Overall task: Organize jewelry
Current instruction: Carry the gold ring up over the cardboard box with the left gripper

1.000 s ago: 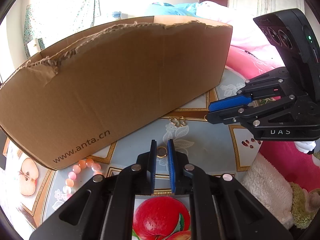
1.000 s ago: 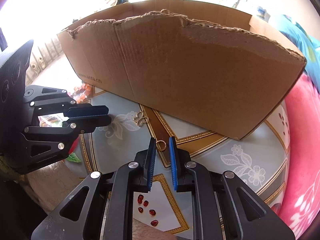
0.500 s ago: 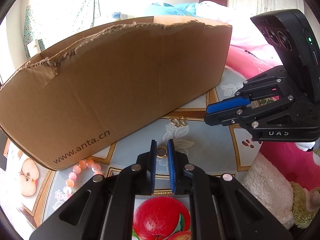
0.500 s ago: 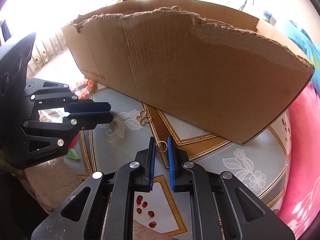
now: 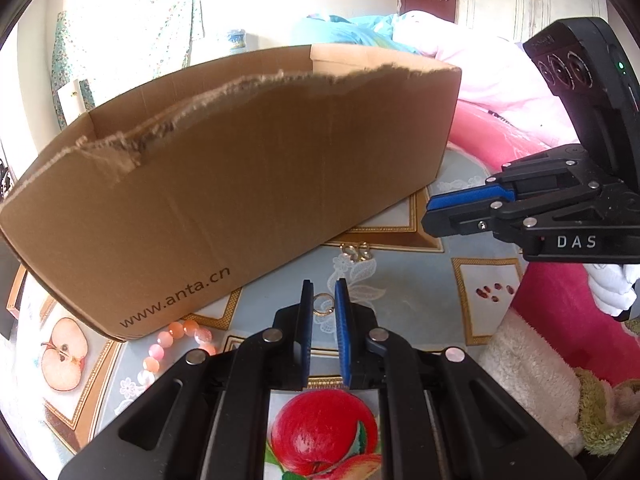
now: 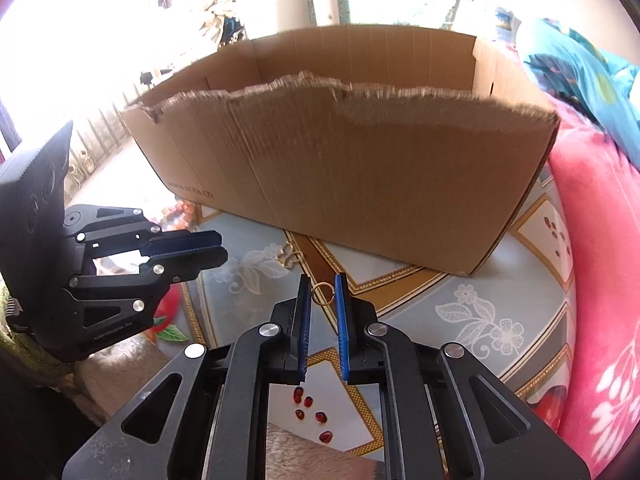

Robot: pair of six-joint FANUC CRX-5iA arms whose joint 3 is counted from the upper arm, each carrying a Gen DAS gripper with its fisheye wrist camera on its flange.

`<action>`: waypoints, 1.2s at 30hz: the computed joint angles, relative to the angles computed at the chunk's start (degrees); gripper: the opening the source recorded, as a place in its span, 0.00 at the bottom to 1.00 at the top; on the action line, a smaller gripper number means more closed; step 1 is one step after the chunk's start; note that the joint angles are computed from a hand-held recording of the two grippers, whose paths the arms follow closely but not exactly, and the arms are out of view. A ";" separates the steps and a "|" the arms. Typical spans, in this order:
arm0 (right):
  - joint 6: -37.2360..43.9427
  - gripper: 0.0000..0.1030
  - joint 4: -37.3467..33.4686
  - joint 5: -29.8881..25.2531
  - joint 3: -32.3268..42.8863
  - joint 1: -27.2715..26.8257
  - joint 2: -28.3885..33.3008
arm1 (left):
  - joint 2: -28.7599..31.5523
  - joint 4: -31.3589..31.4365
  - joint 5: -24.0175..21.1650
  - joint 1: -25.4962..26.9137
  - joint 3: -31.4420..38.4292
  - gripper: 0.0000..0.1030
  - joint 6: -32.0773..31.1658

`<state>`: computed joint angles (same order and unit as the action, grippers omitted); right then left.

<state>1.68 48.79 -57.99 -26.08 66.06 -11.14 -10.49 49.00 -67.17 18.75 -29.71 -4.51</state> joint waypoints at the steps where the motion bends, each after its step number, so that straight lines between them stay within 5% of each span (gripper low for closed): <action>1: -0.72 0.10 0.90 -0.21 -0.25 0.46 -0.62 | -0.15 0.52 -1.23 0.55 0.26 0.10 0.08; 8: -6.09 0.10 10.34 1.19 -2.22 2.59 -5.28 | 0.29 6.78 -11.97 4.09 5.08 0.10 0.46; 14: -7.41 0.10 16.10 5.08 -1.39 -0.94 -6.84 | 4.62 10.48 -13.56 2.11 13.43 0.10 4.08; 19: 0.98 0.10 6.25 7.95 4.11 -6.48 -4.59 | 9.73 5.23 -7.93 -2.92 21.20 0.10 11.04; 25: 15.55 0.10 -13.47 5.55 15.25 -12.02 2.55 | 19.14 -6.76 -10.62 -6.83 33.44 0.10 28.77; 36: 20.18 0.16 -18.53 6.34 17.51 -15.97 3.10 | 23.85 -11.65 -13.75 -8.73 38.46 0.15 36.36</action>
<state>21.86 30.26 -51.65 -8.57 50.10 -8.04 13.35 37.35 -80.93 10.02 8.75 31.86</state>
